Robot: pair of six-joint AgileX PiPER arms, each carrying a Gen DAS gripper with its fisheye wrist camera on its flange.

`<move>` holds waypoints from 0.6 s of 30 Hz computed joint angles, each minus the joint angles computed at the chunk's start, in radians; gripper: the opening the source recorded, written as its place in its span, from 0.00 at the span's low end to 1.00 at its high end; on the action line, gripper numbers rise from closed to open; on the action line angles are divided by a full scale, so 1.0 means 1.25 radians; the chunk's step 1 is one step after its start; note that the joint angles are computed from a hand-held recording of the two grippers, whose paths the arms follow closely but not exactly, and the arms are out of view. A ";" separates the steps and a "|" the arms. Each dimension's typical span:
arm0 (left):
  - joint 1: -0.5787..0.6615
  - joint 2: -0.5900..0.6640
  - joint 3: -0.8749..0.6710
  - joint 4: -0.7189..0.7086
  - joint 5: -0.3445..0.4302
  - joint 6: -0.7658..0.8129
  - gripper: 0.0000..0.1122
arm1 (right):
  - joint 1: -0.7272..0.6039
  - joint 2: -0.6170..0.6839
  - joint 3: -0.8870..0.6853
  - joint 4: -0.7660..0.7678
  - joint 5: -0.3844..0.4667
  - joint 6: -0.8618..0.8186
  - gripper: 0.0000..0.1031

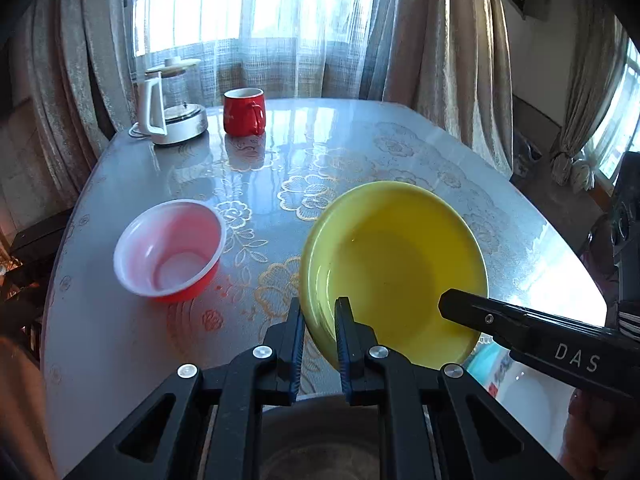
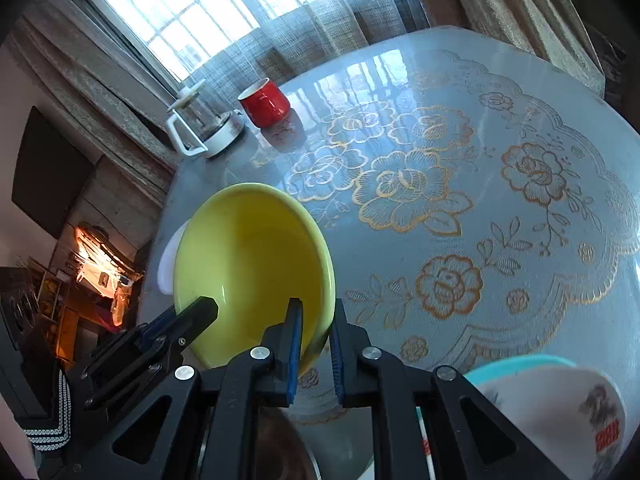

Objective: Organize plates and bowls
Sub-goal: 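Lift the yellow bowl with both grippers and carry it over the steel bowl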

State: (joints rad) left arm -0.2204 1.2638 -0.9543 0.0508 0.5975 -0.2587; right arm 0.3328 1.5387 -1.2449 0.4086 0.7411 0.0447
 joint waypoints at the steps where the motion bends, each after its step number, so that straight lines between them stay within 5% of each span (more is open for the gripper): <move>1: 0.002 -0.022 0.018 -0.004 -0.005 0.001 0.13 | 0.005 -0.015 0.014 0.002 -0.006 0.000 0.12; 18: -0.036 -0.337 0.246 0.114 -0.001 -0.137 0.14 | 0.157 -0.185 0.215 -0.047 -0.153 0.144 0.13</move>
State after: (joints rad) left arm -0.2654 0.8430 -0.6468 0.1928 0.5958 -0.4298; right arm 0.5294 1.3079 -0.9761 0.3503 0.5495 0.2243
